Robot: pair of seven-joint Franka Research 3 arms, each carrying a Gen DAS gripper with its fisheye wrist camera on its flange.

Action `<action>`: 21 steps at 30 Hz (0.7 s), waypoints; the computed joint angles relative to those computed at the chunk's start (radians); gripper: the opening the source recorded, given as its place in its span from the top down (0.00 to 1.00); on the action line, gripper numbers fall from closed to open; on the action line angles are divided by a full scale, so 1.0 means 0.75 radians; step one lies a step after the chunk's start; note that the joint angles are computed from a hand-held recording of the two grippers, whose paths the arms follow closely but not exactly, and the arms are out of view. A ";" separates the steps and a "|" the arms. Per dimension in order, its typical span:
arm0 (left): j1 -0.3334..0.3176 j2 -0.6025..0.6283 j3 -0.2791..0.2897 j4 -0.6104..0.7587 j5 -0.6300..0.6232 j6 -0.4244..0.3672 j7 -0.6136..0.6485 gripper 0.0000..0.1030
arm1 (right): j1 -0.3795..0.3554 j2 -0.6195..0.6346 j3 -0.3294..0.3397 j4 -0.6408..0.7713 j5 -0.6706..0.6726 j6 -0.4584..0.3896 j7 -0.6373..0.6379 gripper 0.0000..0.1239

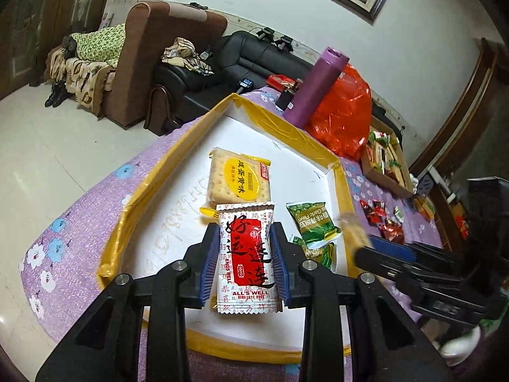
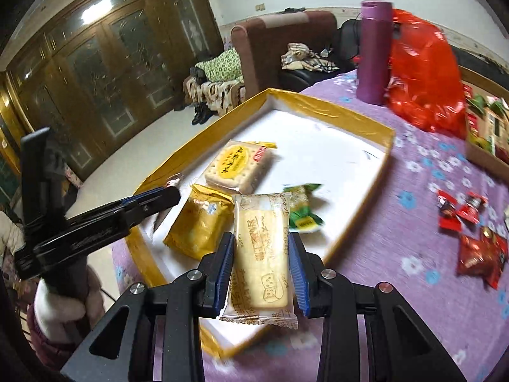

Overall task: Organize snacks
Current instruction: 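Carry both packs into the yellow-rimmed tray and open both grippers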

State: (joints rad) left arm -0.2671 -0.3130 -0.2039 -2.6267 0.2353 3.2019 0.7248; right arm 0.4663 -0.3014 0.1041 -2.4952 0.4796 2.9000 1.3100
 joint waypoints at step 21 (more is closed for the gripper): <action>-0.688 0.021 0.638 0.021 0.226 0.228 -0.203 0.39 | -0.046 -0.117 -0.129 -0.115 0.208 0.074 -0.053 0.59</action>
State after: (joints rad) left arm -0.7831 -0.2969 0.2745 -2.6107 0.4047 3.3726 0.5722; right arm 0.4314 -0.3889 0.0075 -2.5812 0.6359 2.9557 1.2702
